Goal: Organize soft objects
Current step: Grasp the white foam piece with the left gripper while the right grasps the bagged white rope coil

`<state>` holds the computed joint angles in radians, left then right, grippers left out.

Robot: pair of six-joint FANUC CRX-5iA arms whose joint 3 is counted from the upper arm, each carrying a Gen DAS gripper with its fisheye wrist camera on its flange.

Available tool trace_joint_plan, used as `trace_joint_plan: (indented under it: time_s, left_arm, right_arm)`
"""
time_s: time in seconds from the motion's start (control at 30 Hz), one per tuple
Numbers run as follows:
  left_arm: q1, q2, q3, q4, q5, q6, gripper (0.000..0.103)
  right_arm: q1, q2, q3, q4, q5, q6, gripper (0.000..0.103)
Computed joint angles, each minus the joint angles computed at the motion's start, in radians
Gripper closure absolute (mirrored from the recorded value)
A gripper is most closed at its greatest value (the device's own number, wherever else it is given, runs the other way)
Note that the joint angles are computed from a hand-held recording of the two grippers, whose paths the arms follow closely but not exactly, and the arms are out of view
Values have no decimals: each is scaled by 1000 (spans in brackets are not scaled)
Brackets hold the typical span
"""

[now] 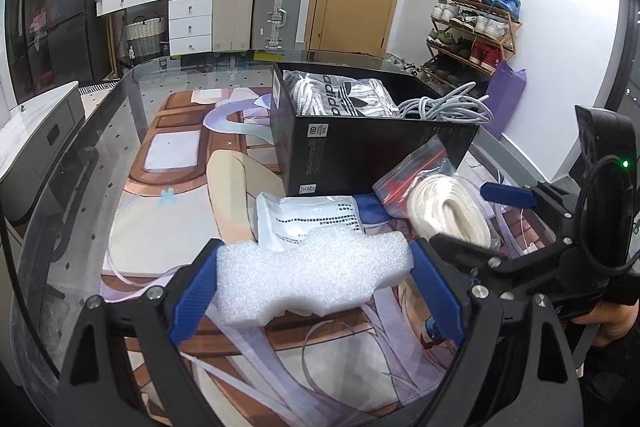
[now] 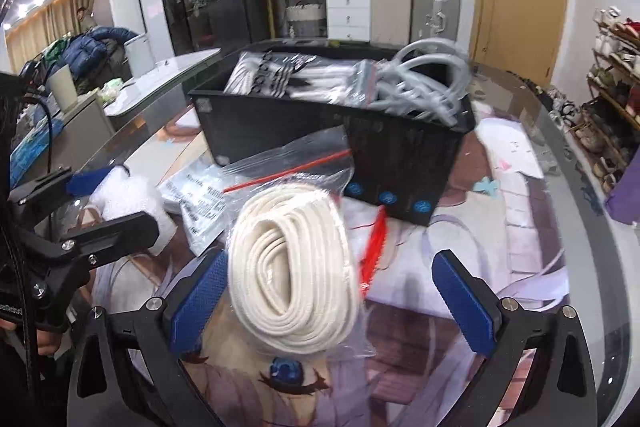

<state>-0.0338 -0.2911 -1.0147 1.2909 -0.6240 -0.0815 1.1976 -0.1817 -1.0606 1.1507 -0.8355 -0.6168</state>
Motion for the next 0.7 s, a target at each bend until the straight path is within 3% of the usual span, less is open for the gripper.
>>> trace_joint_plan:
  time_s: [0.4,0.7]
  left_arm:
    - [-8,10,6,-2,3,3,12]
    - [-22,16,9,-11,13,9,12]
  right_arm:
    - [62,-91,-54,-91,-67,-32,1]
    - [193,-185,-121,-152,-173,-129,1]
